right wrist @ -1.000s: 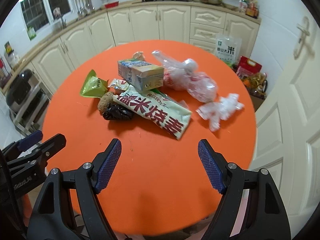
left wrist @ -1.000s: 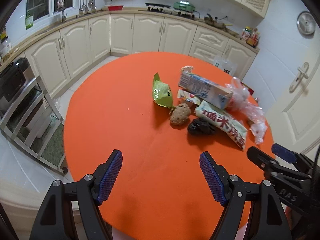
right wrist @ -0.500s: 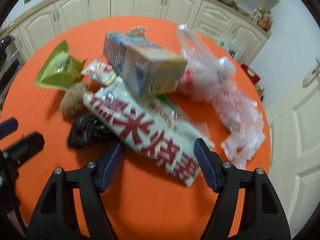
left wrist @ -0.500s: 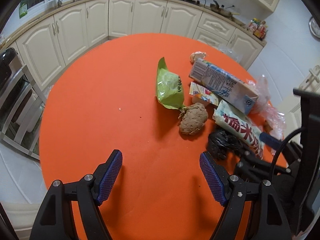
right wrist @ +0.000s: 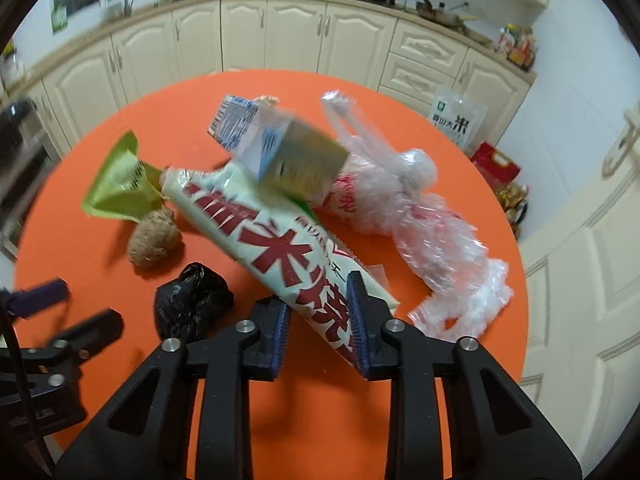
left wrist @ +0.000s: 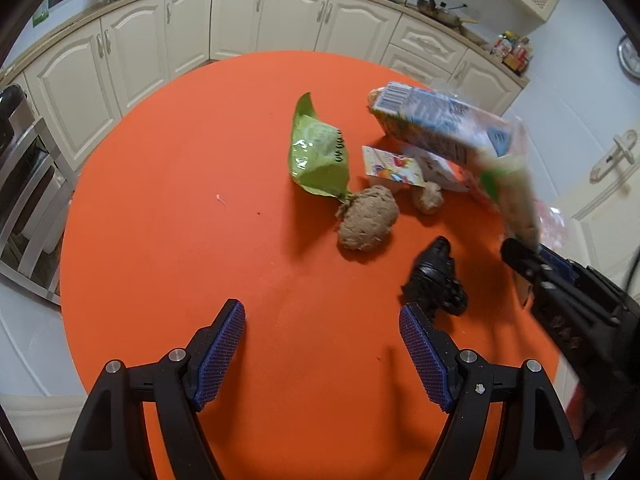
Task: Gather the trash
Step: 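Grasp the white printed snack bag with the right tool and lift it, then grasp the black plastic bag with the left tool while the right tool holds the snack bag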
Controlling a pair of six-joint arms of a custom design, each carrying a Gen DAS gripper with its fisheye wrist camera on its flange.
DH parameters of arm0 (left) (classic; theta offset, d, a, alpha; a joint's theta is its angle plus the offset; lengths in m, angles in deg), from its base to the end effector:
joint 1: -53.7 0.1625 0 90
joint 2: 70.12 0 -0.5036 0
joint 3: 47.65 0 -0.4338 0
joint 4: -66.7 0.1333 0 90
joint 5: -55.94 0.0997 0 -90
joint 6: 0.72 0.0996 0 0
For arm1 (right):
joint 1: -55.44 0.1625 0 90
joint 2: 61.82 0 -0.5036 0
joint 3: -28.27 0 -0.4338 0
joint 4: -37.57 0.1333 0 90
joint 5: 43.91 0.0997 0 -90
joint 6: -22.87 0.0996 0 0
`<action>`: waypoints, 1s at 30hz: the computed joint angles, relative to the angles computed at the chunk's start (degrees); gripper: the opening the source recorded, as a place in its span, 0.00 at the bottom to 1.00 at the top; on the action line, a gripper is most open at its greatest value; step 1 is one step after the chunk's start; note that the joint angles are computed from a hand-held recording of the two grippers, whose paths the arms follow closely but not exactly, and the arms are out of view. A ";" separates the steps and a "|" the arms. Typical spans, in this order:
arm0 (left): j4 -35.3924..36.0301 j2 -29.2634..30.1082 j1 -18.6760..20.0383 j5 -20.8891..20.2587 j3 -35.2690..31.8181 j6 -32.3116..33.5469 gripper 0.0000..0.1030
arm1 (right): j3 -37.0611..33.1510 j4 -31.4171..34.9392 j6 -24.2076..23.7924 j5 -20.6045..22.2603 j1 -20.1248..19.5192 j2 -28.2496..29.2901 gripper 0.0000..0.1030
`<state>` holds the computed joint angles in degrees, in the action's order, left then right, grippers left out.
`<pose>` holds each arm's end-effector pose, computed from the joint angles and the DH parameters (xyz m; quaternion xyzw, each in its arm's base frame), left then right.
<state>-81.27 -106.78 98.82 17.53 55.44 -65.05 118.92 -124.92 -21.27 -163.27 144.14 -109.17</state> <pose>-0.3209 -0.6217 -0.0103 -0.1200 0.8904 -0.3153 0.3055 0.0666 -0.7880 0.2082 0.2824 -0.8948 0.1301 0.3204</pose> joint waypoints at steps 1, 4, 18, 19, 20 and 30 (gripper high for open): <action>0.09 -0.10 -0.21 0.08 0.14 -0.04 0.73 | -0.14 3.71 2.12 1.91 -0.45 -1.48 0.19; 0.20 -0.18 -1.20 0.49 0.72 -0.49 0.73 | -1.83 15.73 7.67 7.52 -2.07 -4.89 0.13; -0.34 0.20 -3.51 -0.44 1.07 -0.44 0.73 | -2.27 20.08 11.01 4.62 -3.56 -4.75 0.20; -0.05 0.25 -3.45 -0.44 0.88 -0.58 0.73 | -2.80 20.21 11.48 4.96 -3.50 -4.05 0.21; 0.07 0.21 -3.38 -0.43 0.85 -0.77 0.73 | -3.36 20.38 12.12 4.86 -3.48 -3.34 0.21; -2.23 1.66 -2.71 -0.63 -1.61 1.53 0.73 | -4.47 21.95 13.00 11.37 -5.06 -4.48 0.11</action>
<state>-83.49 -105.12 96.11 16.89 53.83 -63.52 114.45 -102.96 -8.26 -151.90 139.08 -113.65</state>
